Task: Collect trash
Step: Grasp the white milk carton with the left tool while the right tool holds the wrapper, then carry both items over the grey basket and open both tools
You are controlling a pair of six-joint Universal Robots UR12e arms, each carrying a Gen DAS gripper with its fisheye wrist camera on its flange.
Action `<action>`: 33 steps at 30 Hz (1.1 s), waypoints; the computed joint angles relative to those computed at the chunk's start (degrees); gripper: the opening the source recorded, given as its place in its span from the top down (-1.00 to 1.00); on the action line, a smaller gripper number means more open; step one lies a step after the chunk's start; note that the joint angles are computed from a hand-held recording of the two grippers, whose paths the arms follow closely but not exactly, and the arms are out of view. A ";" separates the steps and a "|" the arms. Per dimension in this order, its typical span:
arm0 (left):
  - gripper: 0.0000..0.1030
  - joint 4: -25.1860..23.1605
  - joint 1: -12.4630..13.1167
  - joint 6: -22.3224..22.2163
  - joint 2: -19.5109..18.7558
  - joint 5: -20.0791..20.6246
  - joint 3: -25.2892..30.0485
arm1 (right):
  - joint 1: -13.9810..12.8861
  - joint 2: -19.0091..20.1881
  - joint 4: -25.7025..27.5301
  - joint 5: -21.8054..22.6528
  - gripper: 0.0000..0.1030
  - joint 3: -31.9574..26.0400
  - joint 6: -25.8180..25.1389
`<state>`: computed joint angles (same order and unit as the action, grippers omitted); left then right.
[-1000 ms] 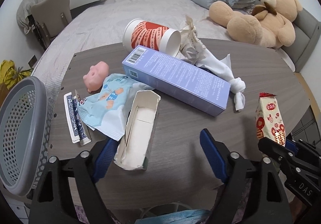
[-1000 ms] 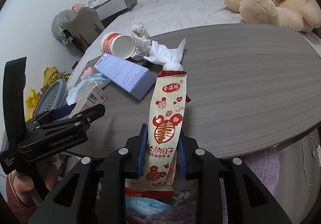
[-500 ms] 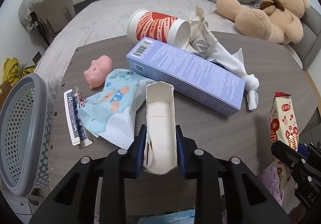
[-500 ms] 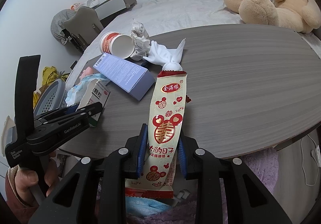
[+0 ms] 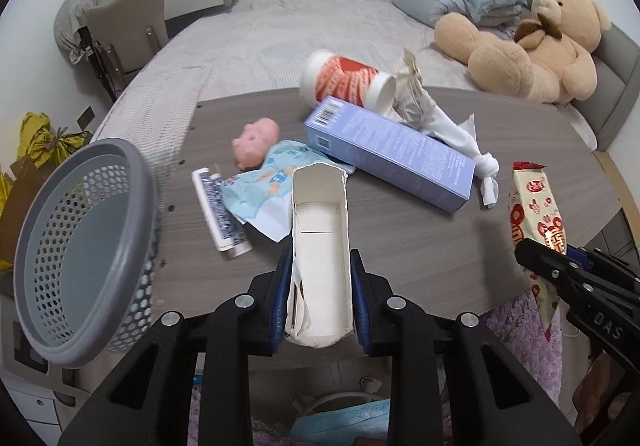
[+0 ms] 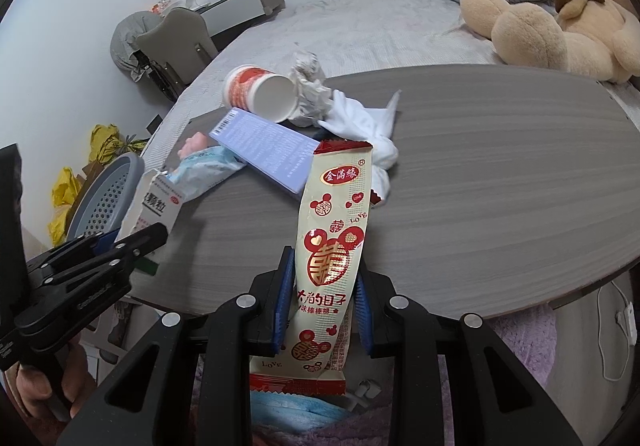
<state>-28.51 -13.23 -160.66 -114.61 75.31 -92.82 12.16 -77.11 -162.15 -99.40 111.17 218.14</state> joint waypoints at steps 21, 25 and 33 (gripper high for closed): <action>0.47 7.56 6.24 -8.15 -1.34 6.80 1.98 | 2.99 9.68 4.30 5.44 0.47 -15.79 -11.74; 0.47 6.96 7.69 -9.35 -2.42 8.89 3.30 | 3.31 13.00 5.55 8.67 0.47 -20.75 -14.64; 0.47 4.83 9.70 -12.11 -4.36 11.40 5.89 | 4.23 19.35 9.38 13.48 0.47 -30.67 -20.02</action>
<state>-23.69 -3.53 -172.77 -118.97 86.72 -86.92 16.40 -57.76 -152.77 -85.93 80.50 198.12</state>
